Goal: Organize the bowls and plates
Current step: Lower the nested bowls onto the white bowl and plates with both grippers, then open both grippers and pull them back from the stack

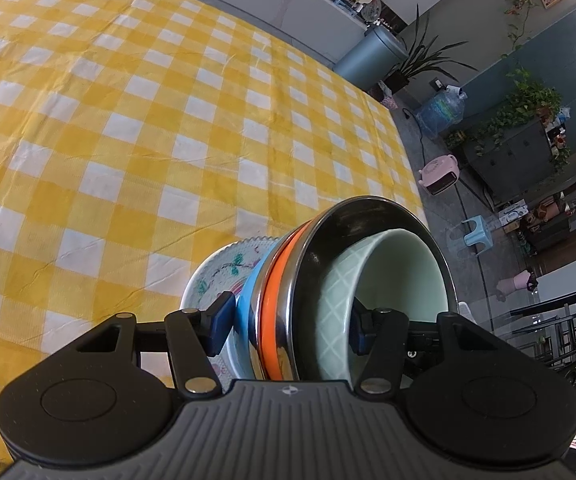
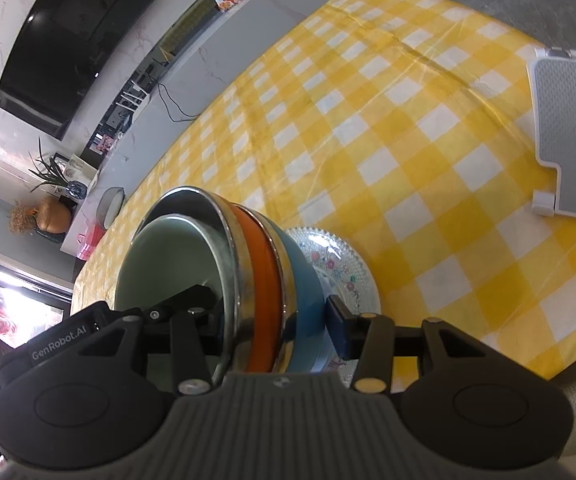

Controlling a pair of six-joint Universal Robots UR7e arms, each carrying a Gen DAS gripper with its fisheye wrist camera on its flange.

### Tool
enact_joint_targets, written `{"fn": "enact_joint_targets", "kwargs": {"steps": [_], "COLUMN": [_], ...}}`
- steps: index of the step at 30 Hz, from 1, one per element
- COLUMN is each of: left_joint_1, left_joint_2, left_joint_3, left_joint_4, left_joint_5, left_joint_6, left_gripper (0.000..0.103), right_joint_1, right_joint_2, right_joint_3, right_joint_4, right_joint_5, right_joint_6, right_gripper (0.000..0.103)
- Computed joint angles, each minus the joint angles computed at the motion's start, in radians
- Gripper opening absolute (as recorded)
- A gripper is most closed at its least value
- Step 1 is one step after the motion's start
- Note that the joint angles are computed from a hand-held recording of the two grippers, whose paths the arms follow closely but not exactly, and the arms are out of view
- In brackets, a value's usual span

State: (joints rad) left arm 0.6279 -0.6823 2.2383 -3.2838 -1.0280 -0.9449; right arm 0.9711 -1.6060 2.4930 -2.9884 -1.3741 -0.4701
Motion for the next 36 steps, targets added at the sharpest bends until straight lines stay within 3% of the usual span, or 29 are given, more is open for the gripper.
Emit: {"fn": "enact_joint_targets", "kwargs": {"steps": [14, 19, 26, 32, 36], "left_joint_1": [-0.001, -0.012, -0.028, -0.096, -0.186], "left_joint_2": [0.008, 0.005, -0.007, -0.041, -0.074], "left_joint_3": [-0.014, -0.019, -0.013, 0.009, 0.038], "left_joint_4": [0.036, 0.056, 0.057, 0.099, 0.137], "left_joint_5": [0.004, 0.029, 0.052, 0.176, 0.316], "left_joint_6": [0.014, 0.021, 0.031, 0.049, 0.107], "left_gripper": [0.056, 0.055, 0.067, 0.068, 0.068], "right_joint_1": [0.017, 0.011, -0.016, 0.022, 0.074], "right_joint_2": [0.024, 0.017, -0.004, -0.018, -0.052], "right_joint_3": [0.002, 0.006, 0.025, 0.038, 0.067], "right_joint_4": [-0.043, -0.042, -0.069, -0.127, -0.207], "right_joint_5": [-0.045, -0.029, 0.024, -0.013, -0.08], "right_joint_6": [-0.011, -0.028, -0.032, -0.048, -0.063], "right_gripper": [0.054, 0.058, 0.074, 0.077, 0.078]}}
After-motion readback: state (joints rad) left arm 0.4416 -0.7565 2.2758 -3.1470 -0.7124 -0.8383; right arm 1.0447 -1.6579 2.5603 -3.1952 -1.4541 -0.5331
